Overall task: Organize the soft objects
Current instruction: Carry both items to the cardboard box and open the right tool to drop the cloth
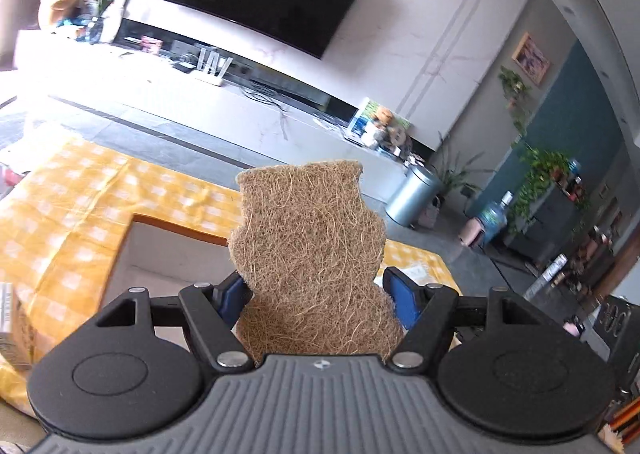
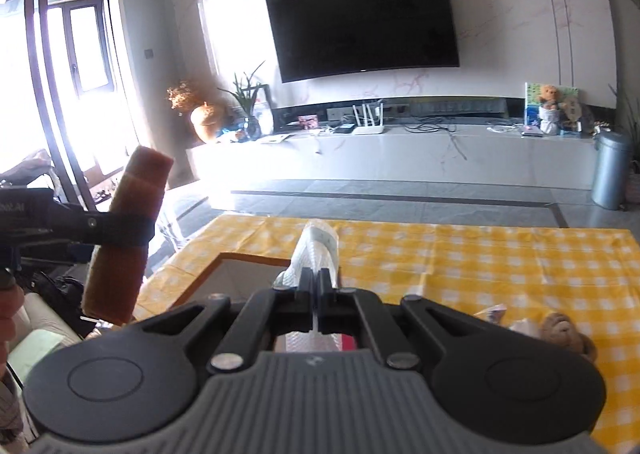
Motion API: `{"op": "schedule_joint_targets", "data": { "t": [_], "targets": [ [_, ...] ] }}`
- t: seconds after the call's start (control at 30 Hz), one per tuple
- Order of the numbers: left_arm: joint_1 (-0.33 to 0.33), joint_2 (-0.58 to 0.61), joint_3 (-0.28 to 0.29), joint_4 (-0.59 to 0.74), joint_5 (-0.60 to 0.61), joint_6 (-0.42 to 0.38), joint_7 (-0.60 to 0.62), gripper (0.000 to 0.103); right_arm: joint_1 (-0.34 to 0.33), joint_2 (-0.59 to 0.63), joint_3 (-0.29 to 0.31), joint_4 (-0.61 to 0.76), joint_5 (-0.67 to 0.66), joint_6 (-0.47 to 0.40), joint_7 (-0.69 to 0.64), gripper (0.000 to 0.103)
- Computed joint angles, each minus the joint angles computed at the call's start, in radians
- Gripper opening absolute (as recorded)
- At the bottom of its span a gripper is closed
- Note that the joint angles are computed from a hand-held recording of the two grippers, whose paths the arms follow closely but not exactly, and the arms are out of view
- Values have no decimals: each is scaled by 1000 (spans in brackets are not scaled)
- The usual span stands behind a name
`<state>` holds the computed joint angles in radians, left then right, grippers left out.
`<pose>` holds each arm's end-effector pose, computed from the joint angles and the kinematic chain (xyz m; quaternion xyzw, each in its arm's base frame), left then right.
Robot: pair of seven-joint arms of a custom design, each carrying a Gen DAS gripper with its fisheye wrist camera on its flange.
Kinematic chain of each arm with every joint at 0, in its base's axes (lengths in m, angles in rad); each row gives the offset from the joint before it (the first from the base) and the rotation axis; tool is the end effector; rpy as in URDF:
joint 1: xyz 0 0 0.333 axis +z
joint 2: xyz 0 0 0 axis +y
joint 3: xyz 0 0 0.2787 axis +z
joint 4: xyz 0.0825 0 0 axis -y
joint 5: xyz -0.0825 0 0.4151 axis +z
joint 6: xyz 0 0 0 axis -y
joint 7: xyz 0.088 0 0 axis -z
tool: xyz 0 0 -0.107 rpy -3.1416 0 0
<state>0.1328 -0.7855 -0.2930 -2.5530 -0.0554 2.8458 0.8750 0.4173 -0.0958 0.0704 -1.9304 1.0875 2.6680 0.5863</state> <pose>0.4210 -0.0856 0.6007 -0.7500 0.4240 -0.4371 0.2584 0.5523 0.2649 0.5677 -0.7669 0.3628 -0.0942 0.5209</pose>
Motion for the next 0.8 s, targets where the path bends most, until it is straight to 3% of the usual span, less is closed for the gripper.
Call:
{"op": "schedule_joint_targets", "data": {
  "t": [0.1,0.2,0.3,0.47,0.53,0.67,0.8],
  "targets": [
    [187,-89,-143,-49,98,-33,-135,82,19,57,25,46,36,-17,-10,0],
    [265,-133,-213,-65,180,-93,-223,82,27,121,62,87,3,-16,62,0],
    [268,-128,-206,-87,232,-85,-247,82,25,179,95,127,8,-49,127,0],
    [212,-165,-110,-174,234,-74,-257,82,31,294,152,207,-50,-55,240,0],
    [220,-203,-106,-212,239,-53,-268,82,34,361,167,269,-110,-75,355,0],
    [286,-290,-158,-295,261,37,-299,82,58,499,181,407,-262,-112,603,0],
    [282,-299,-132,-323,210,54,-296,82,79,615,193,539,-386,-150,758,0]
  ]
}}
